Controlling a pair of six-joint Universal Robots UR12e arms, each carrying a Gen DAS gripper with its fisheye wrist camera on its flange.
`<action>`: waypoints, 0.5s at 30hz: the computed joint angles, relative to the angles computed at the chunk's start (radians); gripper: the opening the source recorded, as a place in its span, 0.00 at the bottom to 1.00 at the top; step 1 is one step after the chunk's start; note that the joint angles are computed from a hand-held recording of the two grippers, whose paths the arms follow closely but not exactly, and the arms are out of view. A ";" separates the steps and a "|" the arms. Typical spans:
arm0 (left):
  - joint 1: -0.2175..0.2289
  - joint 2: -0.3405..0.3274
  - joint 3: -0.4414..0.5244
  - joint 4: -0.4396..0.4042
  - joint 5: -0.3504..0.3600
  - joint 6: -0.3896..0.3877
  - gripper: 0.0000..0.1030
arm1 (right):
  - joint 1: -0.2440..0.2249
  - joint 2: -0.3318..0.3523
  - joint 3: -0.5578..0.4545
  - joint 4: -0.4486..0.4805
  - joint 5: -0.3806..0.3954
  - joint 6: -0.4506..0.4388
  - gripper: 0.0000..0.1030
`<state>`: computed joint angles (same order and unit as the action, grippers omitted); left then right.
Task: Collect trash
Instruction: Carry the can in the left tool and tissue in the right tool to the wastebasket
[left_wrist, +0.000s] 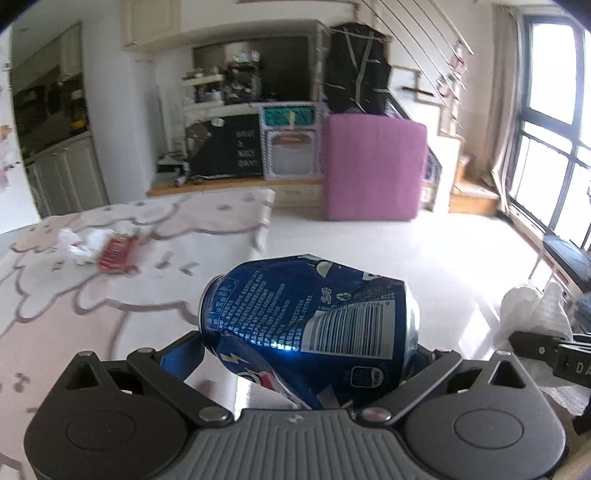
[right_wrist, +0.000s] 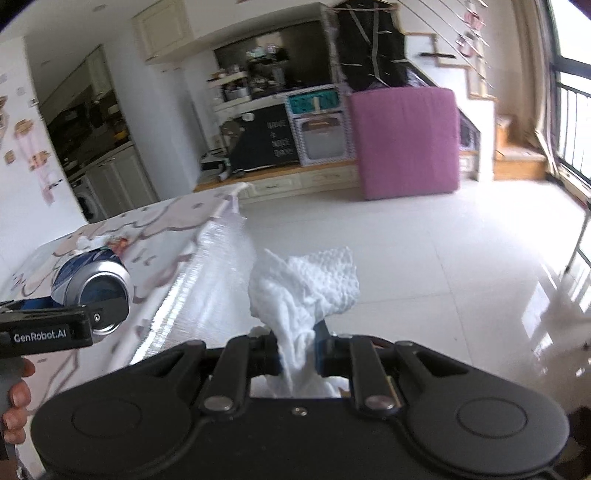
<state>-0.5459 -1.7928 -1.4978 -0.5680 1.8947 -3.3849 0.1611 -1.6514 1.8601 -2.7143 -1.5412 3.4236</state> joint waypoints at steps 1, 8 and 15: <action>-0.004 -0.007 0.005 -0.007 -0.009 0.001 0.99 | -0.007 -0.004 0.009 0.001 0.000 0.007 0.16; -0.025 -0.058 0.033 -0.059 -0.060 0.015 0.99 | -0.062 -0.029 0.069 0.025 0.004 0.043 0.16; -0.024 -0.100 0.051 -0.168 -0.152 0.032 0.99 | -0.109 -0.045 0.120 0.075 0.015 0.077 0.16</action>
